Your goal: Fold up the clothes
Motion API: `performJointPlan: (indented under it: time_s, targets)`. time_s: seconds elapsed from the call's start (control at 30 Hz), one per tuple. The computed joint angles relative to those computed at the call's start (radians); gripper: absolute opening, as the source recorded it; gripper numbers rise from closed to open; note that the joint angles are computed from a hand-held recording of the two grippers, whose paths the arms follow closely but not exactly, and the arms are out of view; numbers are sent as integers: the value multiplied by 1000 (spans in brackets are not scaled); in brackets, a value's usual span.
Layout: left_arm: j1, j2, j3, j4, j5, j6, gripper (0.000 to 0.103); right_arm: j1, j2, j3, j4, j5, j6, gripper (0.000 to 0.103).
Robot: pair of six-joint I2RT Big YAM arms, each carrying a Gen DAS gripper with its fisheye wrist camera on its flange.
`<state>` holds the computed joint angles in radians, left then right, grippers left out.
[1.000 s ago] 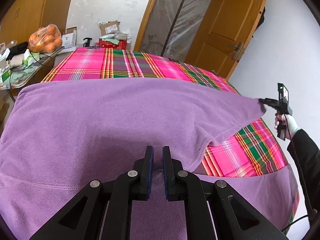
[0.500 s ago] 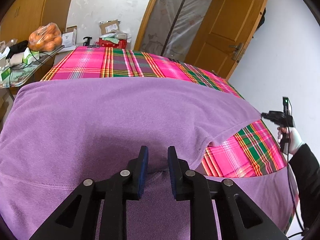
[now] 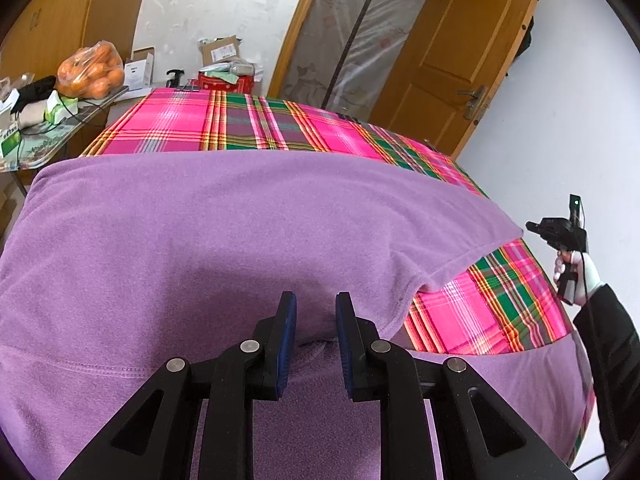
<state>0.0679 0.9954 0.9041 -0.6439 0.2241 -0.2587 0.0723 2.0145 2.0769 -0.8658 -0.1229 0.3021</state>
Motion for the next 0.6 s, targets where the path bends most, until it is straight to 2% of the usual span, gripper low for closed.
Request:
performJointPlan:
  time_s: [0.07, 0.13, 0.2, 0.3, 0.43, 0.6]
  targets:
    - [1, -1, -1, 0, 3, 1, 21, 3, 30, 53, -66, 43, -8, 3]
    - [-2, -2, 0, -1, 0, 3, 21, 16, -4, 4, -31, 90, -20, 3]
    - [-7, -4, -1, 0, -3, 7, 22, 43, -66, -81, 34, 46, -83, 3]
    - [-9, -4, 0, -1, 5, 16, 22, 101, -125, -141, 57, -46, -194, 5]
    - [-10, 7, 9, -12, 25, 14, 26, 203, -187, -202, 31, -175, -329, 9]
    - [-70, 43, 65, -59, -17, 28, 26, 338, -200, -229, -18, -212, -429, 9]
